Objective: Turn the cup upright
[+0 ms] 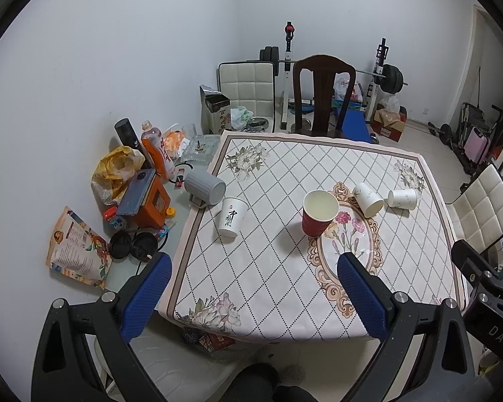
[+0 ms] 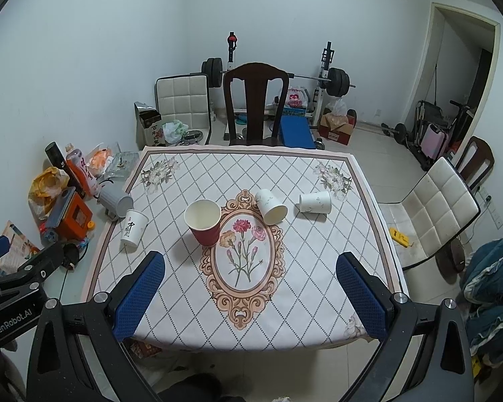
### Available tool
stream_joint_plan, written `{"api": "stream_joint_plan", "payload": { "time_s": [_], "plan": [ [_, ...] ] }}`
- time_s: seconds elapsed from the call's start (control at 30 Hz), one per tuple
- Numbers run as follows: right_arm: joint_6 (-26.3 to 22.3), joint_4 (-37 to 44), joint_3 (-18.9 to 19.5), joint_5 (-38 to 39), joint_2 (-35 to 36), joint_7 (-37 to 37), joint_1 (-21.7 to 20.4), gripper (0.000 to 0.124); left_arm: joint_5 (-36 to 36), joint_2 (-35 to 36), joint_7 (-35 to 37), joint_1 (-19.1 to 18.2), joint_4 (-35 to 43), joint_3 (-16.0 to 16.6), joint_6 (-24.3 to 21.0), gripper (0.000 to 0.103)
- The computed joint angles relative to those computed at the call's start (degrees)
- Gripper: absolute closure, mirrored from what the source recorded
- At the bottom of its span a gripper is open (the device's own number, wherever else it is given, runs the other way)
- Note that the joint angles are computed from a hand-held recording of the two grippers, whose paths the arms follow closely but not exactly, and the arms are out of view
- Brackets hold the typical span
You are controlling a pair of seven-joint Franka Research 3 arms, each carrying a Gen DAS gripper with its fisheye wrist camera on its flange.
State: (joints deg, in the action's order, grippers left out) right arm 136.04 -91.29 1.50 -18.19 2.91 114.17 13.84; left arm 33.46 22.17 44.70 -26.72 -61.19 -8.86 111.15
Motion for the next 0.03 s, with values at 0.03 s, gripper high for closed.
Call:
{"api": "stream_joint_plan", "payload": {
  "time_s": [0.03],
  "plan": [
    [-0.04,0.02,-0.01,-0.06,0.01,-0.01,0.01,0.021,-0.17,-0.12,-0.13,-0.04,-0.2,-0.07,-0.16,0.002]
  ]
}}
